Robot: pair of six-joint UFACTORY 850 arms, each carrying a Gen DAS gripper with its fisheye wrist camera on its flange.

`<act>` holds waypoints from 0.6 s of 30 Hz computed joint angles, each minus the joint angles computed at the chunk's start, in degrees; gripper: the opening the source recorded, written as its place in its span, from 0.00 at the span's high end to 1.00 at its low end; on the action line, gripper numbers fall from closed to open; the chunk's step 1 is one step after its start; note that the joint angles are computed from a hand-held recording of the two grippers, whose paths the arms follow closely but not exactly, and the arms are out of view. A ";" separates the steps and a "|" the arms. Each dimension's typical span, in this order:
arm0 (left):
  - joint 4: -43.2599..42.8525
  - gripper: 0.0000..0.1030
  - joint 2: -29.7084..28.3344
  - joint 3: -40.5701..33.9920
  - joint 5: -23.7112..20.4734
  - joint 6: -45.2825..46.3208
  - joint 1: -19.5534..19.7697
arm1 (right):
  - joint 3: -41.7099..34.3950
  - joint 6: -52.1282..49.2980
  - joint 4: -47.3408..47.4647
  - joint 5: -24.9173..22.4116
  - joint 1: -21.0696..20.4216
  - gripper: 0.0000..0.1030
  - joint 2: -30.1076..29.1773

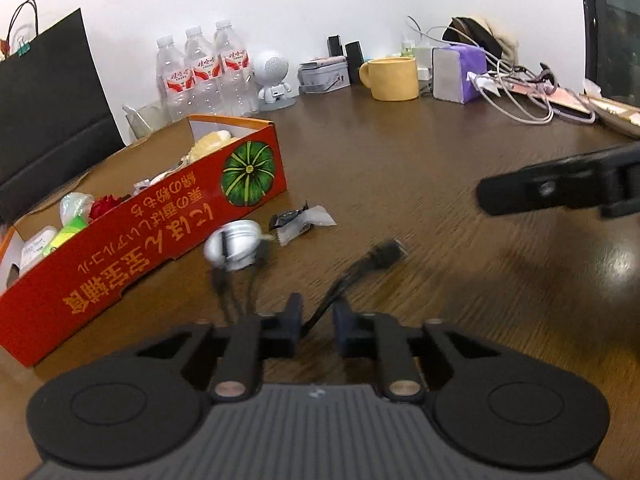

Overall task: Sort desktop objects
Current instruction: 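Move both tools back toward the cable and remaining items on the table, then grasp the black cable with left tool while right tool grasps the small black item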

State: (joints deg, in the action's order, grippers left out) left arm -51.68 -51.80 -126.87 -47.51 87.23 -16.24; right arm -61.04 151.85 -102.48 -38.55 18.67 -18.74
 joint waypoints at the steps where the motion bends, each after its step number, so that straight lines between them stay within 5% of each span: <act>1: -1.43 0.90 0.63 1.25 0.19 1.09 0.23 | -0.32 -0.37 0.00 0.30 -0.25 0.18 -0.35; 9: -30.61 0.97 9.87 14.65 1.53 13.80 5.62 | -5.06 -3.41 -1.76 4.77 -2.97 0.26 -4.18; 14: -23.97 0.97 6.15 5.86 2.77 -6.04 8.75 | -15.59 -23.91 6.88 9.94 -4.67 0.34 -10.75; 18: -25.73 0.97 7.04 8.16 5.20 -5.90 10.23 | -24.94 -37.90 19.16 7.18 -5.47 0.42 -16.64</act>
State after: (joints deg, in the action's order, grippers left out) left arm -77.41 -44.75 -118.71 -42.31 81.32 -6.02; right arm -85.98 113.96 -83.32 -31.37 13.19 -35.37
